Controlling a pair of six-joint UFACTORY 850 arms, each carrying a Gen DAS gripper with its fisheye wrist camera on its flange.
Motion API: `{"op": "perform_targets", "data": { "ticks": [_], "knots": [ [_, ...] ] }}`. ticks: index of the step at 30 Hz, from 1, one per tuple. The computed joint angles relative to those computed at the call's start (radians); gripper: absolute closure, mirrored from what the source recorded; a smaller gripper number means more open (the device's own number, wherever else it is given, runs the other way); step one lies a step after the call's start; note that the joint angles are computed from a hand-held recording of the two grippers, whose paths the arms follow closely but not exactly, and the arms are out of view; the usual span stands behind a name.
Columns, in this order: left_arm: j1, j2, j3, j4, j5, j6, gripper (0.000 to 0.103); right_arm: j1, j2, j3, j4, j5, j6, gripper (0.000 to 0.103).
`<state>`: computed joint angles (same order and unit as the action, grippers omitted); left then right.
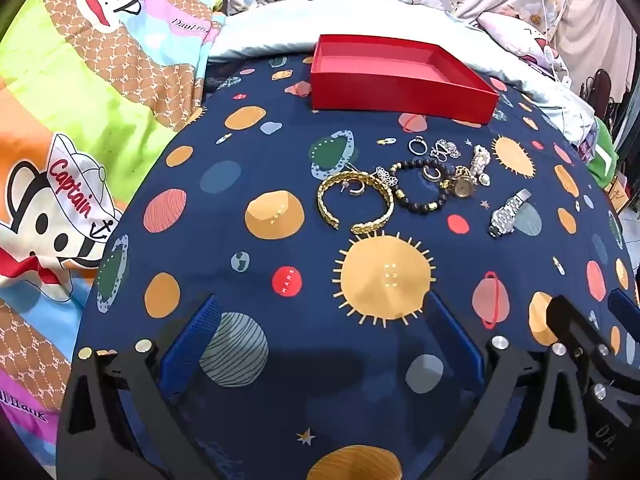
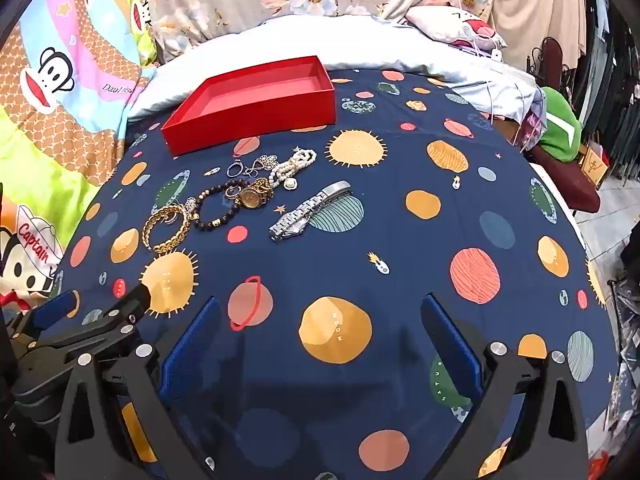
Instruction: Organize jewelry
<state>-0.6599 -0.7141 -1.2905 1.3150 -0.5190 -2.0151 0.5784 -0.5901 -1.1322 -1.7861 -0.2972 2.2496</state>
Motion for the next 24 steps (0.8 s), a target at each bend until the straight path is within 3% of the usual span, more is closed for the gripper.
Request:
{"op": "perform_targets", "data": {
  "ticks": [2,6,24],
  "knots": [
    [-0.016,-0.01,-0.001,0.02,-0.025,-0.03,0.005,-0.006,0.001,0.0,-0.017,0.029,0.024,0.005],
    [0.007,0.007,0.015,-0.002,0.033,-0.024,0.005,-0.007,0.003,0.002,-0.033,0.032,0.036,0.005],
    [0.024,0.02,0.029,0.01,0.053,-0.024,0.005,-0.002,0.002,-0.001,0.004,0.027,0.003,0.005]
  ]
}}
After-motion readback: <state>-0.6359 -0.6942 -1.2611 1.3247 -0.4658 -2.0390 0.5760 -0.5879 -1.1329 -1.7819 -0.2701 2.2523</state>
